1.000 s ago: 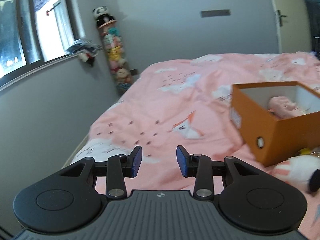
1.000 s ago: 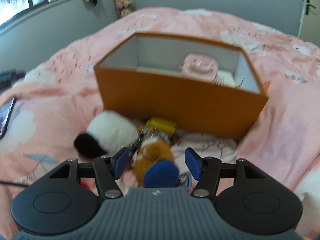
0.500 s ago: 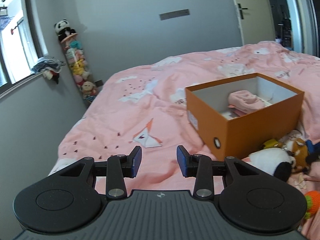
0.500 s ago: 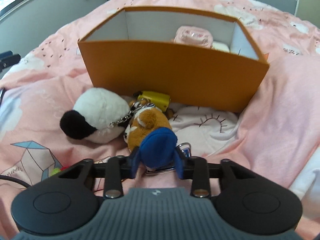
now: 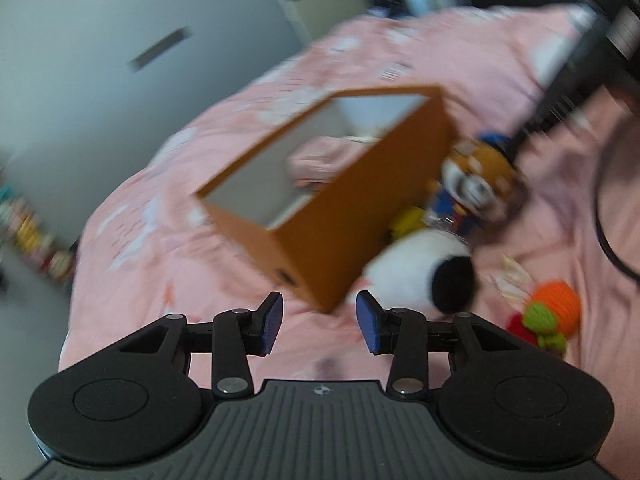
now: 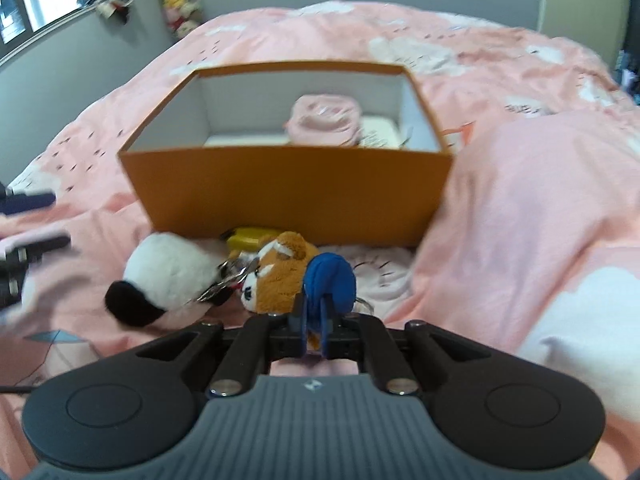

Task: Organize objects
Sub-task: 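Grasp the white bear plush with the left tool while the right grasps the red panda plush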

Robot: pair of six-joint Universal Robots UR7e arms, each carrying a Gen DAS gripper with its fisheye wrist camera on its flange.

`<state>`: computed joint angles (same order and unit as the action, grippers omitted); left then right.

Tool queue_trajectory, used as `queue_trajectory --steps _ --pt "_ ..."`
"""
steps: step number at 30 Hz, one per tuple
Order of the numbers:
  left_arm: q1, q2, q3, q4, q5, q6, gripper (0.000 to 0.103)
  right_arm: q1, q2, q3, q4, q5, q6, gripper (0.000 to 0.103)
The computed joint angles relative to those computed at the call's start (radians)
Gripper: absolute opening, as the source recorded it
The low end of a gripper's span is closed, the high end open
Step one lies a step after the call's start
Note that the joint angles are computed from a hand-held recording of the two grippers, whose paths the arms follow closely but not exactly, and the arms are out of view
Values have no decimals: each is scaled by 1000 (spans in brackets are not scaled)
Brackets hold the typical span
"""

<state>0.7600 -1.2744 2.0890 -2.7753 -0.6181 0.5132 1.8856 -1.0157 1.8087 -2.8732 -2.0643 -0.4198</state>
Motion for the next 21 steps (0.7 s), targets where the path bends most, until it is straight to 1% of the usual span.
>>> queue_trajectory --steps 5,9,10,12,14,15,16,18,19,21 --pt "26 31 -31 132 -58 173 52 -9 23 -26 22 -54 52 7" --pt "46 67 -45 170 -76 291 52 -17 24 -28 23 -53 67 10" --pt "50 76 -51 170 -82 310 52 -18 22 -26 20 -49 66 13" --pt "58 98 -60 161 -89 348 54 -19 18 -20 5 -43 60 13" --pt "63 124 -63 131 -86 402 55 -16 14 -13 -16 -48 52 17" --pt "65 134 -61 110 -87 425 56 -14 14 -9 -30 -57 48 27" --pt "67 144 -60 93 -89 441 58 -11 12 -5 -47 -68 43 34" --pt "70 162 -63 60 -91 460 62 -11 -3 6 -47 -61 49 34" --pt "72 171 -65 45 -95 464 65 -14 -18 11 -26 -38 66 34" --pt "78 187 -71 13 -110 467 66 -23 -40 15 24 14 98 35"
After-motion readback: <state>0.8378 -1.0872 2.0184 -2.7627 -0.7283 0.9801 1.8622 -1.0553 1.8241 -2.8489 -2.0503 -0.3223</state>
